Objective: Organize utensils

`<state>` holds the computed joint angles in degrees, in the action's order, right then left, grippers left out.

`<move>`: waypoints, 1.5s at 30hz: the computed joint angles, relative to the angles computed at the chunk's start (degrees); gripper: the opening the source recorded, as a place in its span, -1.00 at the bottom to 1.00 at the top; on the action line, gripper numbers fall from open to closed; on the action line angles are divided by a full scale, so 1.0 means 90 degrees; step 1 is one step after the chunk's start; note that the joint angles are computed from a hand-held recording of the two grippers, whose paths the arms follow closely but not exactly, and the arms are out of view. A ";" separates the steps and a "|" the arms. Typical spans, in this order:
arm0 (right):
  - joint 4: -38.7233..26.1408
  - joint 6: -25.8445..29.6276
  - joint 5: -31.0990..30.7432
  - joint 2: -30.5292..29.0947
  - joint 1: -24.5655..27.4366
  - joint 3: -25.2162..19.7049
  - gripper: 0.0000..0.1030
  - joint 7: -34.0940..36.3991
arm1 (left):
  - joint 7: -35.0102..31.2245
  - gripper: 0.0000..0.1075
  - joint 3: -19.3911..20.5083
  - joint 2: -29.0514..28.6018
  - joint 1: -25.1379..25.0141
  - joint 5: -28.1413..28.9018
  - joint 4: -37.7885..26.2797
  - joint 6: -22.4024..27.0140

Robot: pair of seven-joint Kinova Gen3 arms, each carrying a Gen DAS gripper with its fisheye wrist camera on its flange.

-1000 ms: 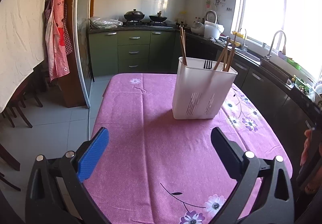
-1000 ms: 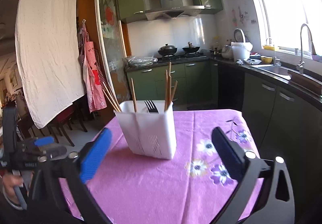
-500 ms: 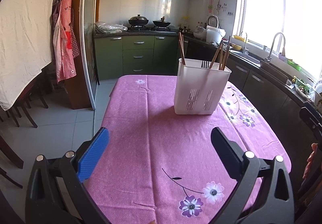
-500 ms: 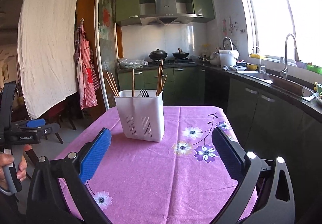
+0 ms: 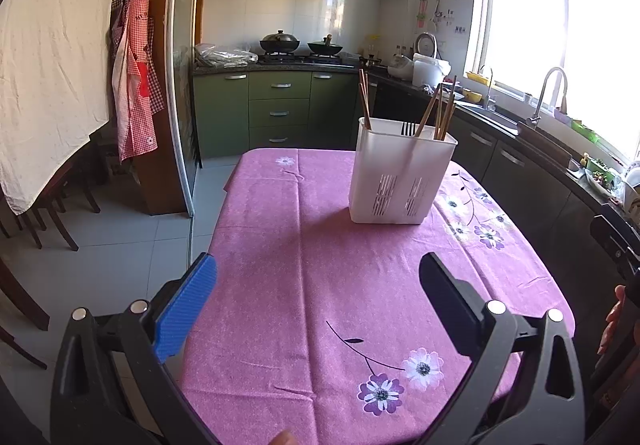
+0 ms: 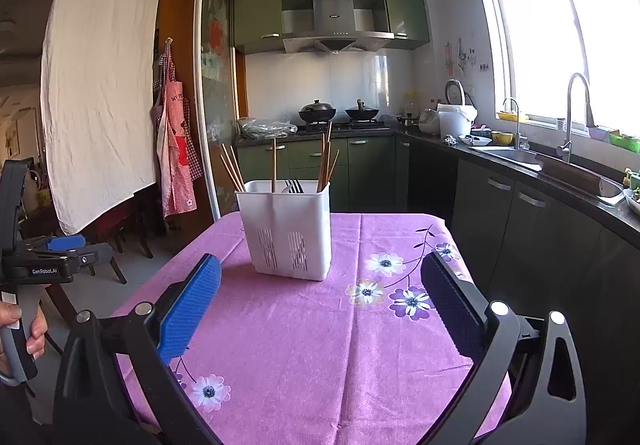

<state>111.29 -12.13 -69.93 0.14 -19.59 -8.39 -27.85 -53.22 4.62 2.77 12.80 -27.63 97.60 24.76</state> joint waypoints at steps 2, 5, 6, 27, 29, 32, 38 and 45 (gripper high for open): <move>0.0009 -0.0010 -0.0124 -0.0017 -0.0012 -0.0017 0.91 0.0138 | 0.0028 0.79 0.0008 -0.0016 0.0012 -0.0032 0.0015 -0.0008; 0.0003 0.0028 -0.0120 -0.0022 0.0005 -0.0022 0.91 0.0140 | 0.0001 0.79 0.0032 -0.0040 0.0014 -0.0012 0.0020 -0.0003; -0.0012 0.0062 -0.0177 -0.0025 0.0018 -0.0014 0.91 0.0204 | -0.0007 0.79 0.0042 -0.0036 0.0014 -0.0003 0.0005 0.0004; -0.0047 0.0199 -0.0026 0.0027 -0.0008 0.0060 0.91 0.0056 | 0.0064 0.79 0.0118 -0.0110 0.0009 -0.0108 0.0017 0.0056; -0.0045 0.0192 -0.0017 0.0029 -0.0013 0.0059 0.91 0.0049 | 0.0107 0.79 0.0125 -0.0109 0.0016 -0.0149 0.0011 0.0077; -0.0049 0.0211 -0.0035 0.0031 -0.0012 0.0064 0.91 0.0064 | 0.0104 0.79 0.0128 -0.0112 0.0012 -0.0165 -0.0012 0.0109; -0.0043 0.0209 0.0027 0.0038 -0.0032 0.0074 0.91 0.0004 | 0.0078 0.79 0.0144 -0.0130 -0.0001 -0.0171 -0.0056 0.0186; -0.0046 0.0207 -0.0021 0.0041 -0.0043 0.0075 0.91 0.0056 | 0.0164 0.79 0.0151 -0.0119 0.0018 -0.0267 -0.0071 0.0224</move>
